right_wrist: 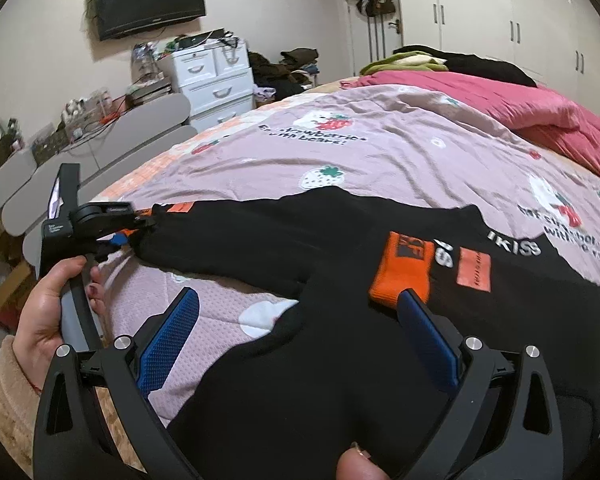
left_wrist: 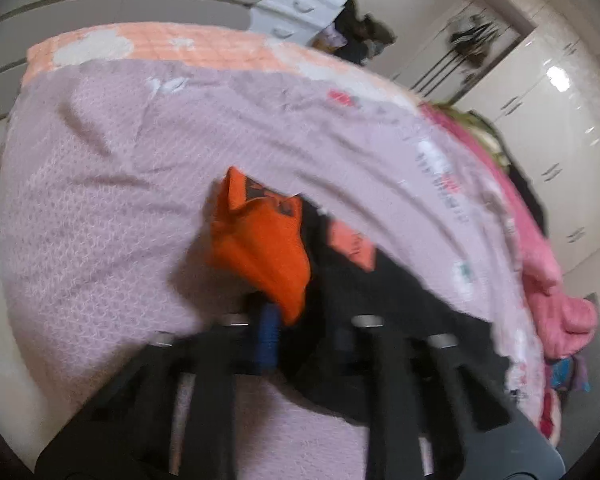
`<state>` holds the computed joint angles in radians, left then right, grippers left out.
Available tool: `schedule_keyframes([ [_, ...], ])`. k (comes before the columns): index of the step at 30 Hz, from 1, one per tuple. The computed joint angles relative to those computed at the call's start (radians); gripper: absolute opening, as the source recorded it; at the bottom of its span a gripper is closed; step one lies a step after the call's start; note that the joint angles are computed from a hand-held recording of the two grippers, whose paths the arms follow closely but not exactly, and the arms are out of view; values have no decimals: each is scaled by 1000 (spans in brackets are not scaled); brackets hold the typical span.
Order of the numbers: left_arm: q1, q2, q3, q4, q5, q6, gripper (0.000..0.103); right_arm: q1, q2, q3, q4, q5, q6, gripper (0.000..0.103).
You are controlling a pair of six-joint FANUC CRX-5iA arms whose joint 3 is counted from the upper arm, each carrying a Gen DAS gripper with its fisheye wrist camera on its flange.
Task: Fold small clothes
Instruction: 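Close the left gripper on the second orange cuff, then lift the sleeve with the left gripper and carry it across the sweater body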
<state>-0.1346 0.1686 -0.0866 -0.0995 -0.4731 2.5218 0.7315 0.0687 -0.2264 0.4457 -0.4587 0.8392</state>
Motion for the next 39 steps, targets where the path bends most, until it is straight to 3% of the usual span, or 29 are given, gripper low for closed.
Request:
schedule_keyframes([
  [3, -22, -25, -4, -53, 39, 7, 8, -9, -25, -35, 20, 4, -44, 99],
  [11, -73, -90, -38, -7, 158, -106, 7, -38, -88, -108, 62, -3, -138, 99],
  [13, -83, -96, -43, 48, 193, -178, 7, -48, -102, -123, 69, 3, -160, 99],
  [18, -113, -87, -16, 158, 235, -351, 7, -71, -146, -171, 83, 24, -210, 99],
  [26, -163, -53, 59, 193, 241, -450, 7, -109, -200, -232, 140, 42, -298, 99],
  [33, -213, -3, 102, 324, 254, -634, 7, -155, -251, -288, 207, 64, -389, 99],
  [39, -262, 59, 113, 559, 262, -913, 5, -189, -279, -322, 266, 8, -492, 99],
])
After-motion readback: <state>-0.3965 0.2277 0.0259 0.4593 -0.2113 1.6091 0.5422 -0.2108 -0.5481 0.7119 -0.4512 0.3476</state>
